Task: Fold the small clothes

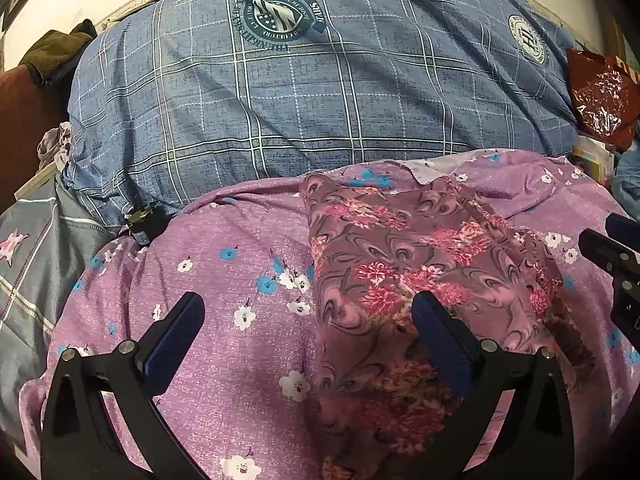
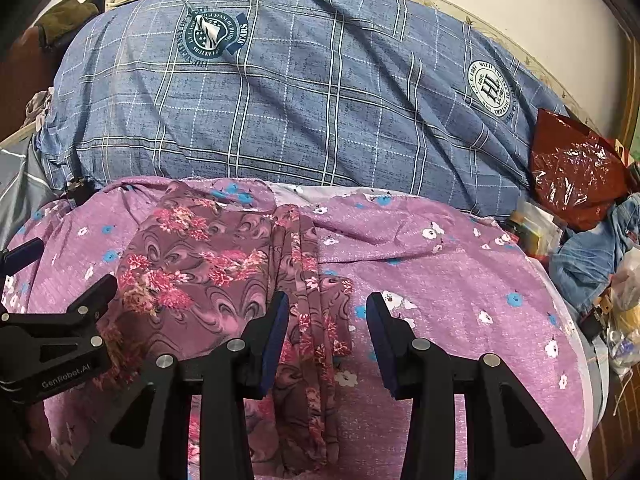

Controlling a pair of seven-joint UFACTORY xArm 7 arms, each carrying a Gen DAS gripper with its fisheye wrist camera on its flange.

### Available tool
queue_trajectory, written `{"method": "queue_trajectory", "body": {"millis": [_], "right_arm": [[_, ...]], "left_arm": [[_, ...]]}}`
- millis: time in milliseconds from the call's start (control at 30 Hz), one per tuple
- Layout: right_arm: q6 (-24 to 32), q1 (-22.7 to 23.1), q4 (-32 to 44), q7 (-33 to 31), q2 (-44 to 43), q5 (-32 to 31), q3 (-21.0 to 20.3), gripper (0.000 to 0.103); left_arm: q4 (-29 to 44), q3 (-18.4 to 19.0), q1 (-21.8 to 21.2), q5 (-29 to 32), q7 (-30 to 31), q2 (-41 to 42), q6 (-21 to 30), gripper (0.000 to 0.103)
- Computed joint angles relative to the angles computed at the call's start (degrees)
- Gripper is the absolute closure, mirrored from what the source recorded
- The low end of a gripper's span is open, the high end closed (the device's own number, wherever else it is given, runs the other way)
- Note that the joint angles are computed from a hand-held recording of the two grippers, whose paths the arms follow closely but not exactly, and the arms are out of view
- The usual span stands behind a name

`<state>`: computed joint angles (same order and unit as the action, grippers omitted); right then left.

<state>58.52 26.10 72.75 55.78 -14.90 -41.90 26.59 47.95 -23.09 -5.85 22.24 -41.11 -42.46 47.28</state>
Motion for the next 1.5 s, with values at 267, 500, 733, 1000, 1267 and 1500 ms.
{"method": "queue_trajectory", "body": {"millis": [267, 500, 733, 1000, 1267, 1500], "right_arm": [[-0.84, -0.86, -1.95, -1.03, -1.73, 1.21, -0.49, 0.061], [-0.77, -1.51, -2.15, -1.72, -1.90, 1.02, 0.14, 0.061], [-0.98, -1.83, -2.44, -1.84, -2.14, 1.22, 0.17, 0.061], [-1.52, -2.07, -3.16, -2.56, -2.42, 1.84, -0.07, 0.061], [-1.91, -2.45, -3.94, -3.11, -2.83, 2.43, -0.30, 0.061], [-2.21, -2.82, -4.41, -3.50, -3.01, 2.93, -0.41, 0.061]], "left_arm": [[0.25, 0.06, 0.38, 0.02, -1.24, 0.50, 0.17, 0.000], [0.15, 0.54, 0.48, 0.12, -1.77, 0.51, 0.34, 0.000], [-0.03, 0.72, 0.70, 0.24, -2.08, 0.31, 0.44, 0.000], [-0.23, 0.89, 1.04, 0.43, -2.41, 0.19, 0.64, 0.000], [-0.32, 0.73, 1.27, 0.81, -2.70, 0.26, 0.77, 0.000], [-0.19, 0.81, 1.30, 0.82, -3.13, 0.43, 0.89, 0.000]]}}
